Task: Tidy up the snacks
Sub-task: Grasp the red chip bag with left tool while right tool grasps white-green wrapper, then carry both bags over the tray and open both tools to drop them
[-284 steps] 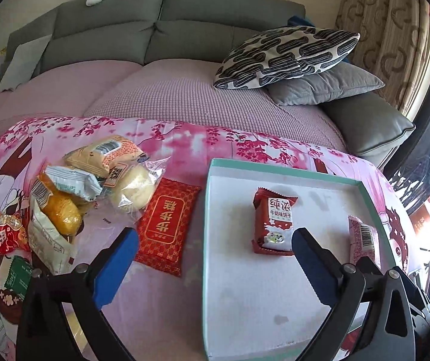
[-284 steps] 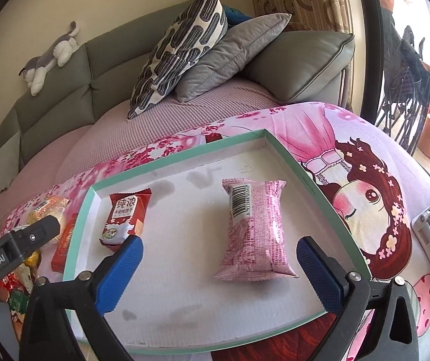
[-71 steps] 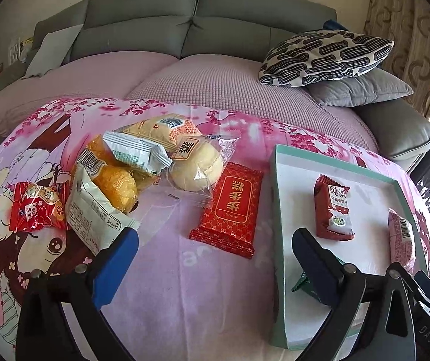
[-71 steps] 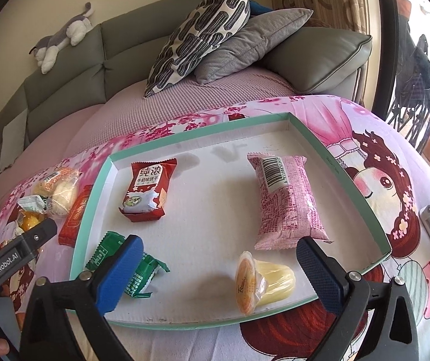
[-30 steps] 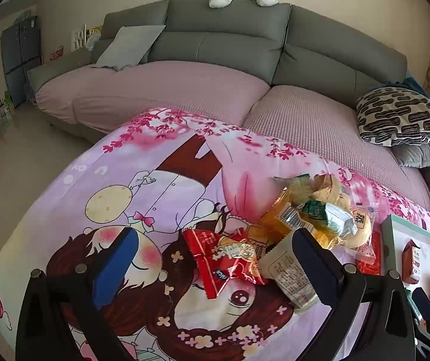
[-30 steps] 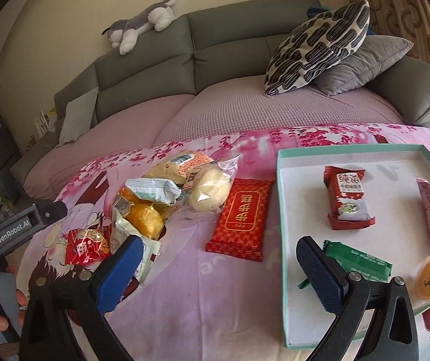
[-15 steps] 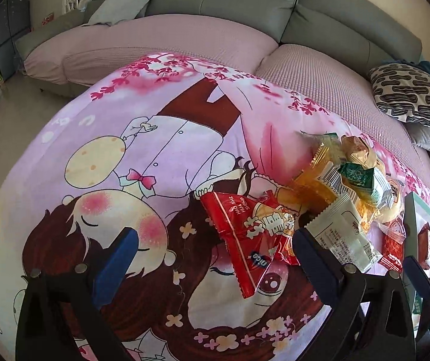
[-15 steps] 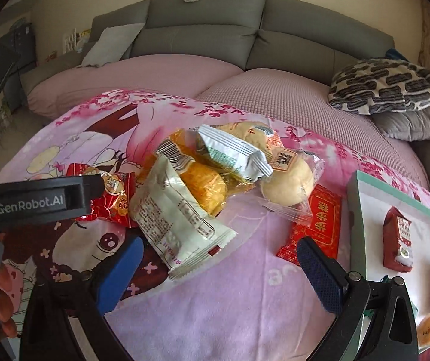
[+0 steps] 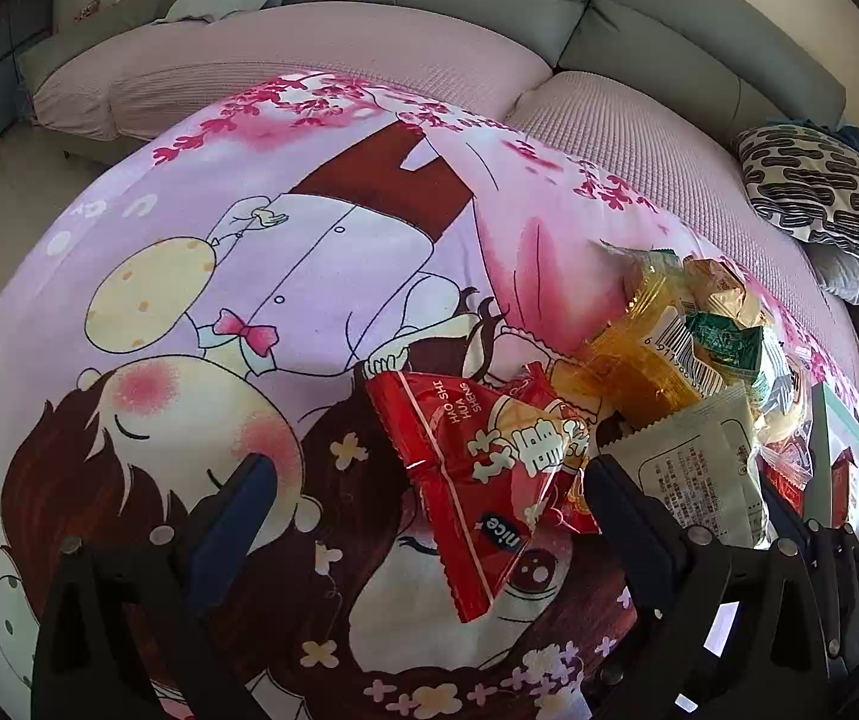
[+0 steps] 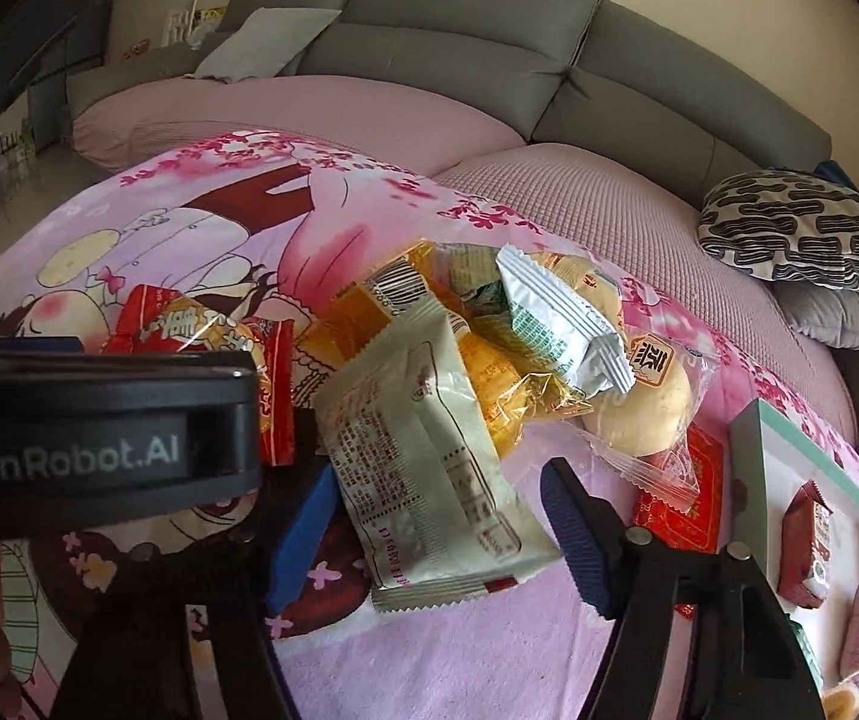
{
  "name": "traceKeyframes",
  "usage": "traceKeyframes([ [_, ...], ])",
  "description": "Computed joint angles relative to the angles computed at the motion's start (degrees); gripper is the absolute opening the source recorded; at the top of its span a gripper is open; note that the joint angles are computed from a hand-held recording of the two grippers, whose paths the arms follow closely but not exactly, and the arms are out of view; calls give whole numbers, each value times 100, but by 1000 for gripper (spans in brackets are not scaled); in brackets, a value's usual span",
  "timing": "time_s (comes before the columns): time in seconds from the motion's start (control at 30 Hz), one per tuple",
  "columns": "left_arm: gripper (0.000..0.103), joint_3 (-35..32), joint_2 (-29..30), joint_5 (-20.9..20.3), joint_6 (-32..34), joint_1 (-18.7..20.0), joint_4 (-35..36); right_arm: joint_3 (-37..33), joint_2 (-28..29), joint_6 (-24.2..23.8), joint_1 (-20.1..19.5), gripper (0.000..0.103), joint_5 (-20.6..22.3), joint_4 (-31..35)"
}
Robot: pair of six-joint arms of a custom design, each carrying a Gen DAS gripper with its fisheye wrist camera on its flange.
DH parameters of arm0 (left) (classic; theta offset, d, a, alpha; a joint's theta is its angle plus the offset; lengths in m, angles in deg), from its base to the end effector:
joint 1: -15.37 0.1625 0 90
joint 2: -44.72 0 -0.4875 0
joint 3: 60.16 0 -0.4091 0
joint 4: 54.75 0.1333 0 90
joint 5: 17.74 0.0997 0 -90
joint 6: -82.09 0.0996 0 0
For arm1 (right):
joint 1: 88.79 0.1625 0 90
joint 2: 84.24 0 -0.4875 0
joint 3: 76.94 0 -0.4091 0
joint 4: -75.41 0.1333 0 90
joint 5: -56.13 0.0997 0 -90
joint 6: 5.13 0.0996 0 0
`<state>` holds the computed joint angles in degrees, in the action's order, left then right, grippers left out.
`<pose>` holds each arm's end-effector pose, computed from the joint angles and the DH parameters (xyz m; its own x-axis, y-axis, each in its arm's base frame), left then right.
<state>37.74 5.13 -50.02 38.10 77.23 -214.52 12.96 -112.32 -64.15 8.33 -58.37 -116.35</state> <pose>-0.1378 -0.7188 0.0928 -0.7168 -0.5256 -0.4581 -0.0495 0.6938 -0.7184 0.1852 -0.7407 0.0259 -0.4003 -0.5743 0.7141 -0.8513 0.5214 -0.0579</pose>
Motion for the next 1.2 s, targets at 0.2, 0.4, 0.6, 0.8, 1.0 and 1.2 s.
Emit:
traceKeyframes([
  [0.2,79,-13,40,-133,229,13,-269,44,-124,235,-27,59,95,264],
  [0.4,50,8,72,-220,468,-8,-569,157,-285,451,-59,56,121,441],
  [0.6,46,37,78,-132,509,-54,-622,304,-525,759,-124,35,291,694],
  [0.8,45,73,68,-8,491,-141,-648,389,-746,1140,-232,21,419,927],
  [1.0,45,111,67,138,597,-260,-832,448,-1027,1692,-395,20,585,1182],
  [1.2,45,68,118,249,809,-398,-977,550,-1316,2011,-513,19,718,1142],
])
